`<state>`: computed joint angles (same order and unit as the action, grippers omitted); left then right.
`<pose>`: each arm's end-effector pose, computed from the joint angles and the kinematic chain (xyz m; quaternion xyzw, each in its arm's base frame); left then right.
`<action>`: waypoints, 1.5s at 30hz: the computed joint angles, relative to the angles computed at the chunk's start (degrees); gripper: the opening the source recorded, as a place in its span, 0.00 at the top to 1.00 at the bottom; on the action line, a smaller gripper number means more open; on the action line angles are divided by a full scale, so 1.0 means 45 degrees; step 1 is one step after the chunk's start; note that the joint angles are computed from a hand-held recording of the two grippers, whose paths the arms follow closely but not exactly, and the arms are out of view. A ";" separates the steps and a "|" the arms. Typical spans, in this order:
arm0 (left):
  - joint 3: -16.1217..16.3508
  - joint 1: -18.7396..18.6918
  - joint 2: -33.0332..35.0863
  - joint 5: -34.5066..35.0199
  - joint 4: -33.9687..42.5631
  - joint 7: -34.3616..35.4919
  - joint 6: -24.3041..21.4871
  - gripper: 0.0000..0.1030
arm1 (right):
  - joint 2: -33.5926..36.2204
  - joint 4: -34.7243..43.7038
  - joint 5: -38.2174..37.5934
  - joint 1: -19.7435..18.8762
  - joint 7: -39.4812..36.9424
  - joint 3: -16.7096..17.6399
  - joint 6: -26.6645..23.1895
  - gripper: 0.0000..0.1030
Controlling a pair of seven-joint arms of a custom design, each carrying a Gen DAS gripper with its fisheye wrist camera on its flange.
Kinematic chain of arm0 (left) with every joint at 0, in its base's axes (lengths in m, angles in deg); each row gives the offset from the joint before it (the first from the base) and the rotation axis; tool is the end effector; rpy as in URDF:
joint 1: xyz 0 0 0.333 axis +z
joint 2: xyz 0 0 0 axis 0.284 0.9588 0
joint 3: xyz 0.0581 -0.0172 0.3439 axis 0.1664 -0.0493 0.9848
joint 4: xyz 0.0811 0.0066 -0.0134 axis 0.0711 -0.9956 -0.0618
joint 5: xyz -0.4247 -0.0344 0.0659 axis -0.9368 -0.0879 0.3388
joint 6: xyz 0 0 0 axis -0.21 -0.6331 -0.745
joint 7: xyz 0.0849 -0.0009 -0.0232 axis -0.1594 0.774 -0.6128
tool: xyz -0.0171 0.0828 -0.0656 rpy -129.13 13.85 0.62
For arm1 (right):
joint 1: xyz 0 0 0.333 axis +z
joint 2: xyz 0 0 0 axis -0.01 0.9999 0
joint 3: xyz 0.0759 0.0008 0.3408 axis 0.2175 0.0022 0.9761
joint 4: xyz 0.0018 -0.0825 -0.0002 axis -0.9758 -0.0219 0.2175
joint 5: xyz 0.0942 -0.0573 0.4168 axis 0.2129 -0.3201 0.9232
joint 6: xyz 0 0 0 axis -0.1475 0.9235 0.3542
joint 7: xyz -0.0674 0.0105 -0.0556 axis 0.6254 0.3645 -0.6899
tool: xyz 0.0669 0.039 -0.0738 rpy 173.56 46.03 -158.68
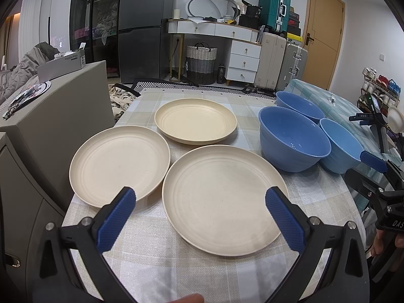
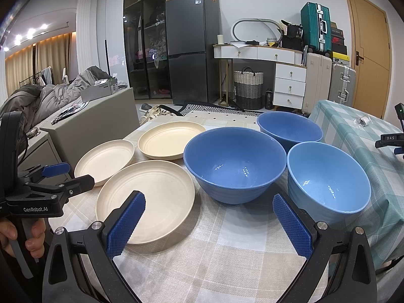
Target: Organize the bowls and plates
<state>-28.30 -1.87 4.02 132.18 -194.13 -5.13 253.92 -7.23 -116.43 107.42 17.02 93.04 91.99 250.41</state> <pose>0.5518 -0.3400 0.3871 -0.5980 0.6775 -0.3597 0.2324 0.5574 0.1447 0.4074 -0.6638 0.5796 -0.2989 0.3661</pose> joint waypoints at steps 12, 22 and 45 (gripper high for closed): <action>0.0041 0.0051 0.0074 0.0225 0.0032 -0.0252 0.0140 0.00 | 0.0016 0.0015 0.0022 0.0019 -0.0022 -0.0008 0.0017 0.00; -0.0036 0.0236 -0.0092 0.0550 -0.0043 -0.0768 0.0201 0.00 | 0.0023 0.0032 0.0103 0.0051 -0.0093 -0.0028 0.0009 0.00; 0.0012 0.0617 -0.0462 -0.0812 -0.0403 -0.0191 0.0304 0.00 | 0.0021 0.0270 -0.0633 -0.0147 0.0346 0.0183 -0.0059 0.00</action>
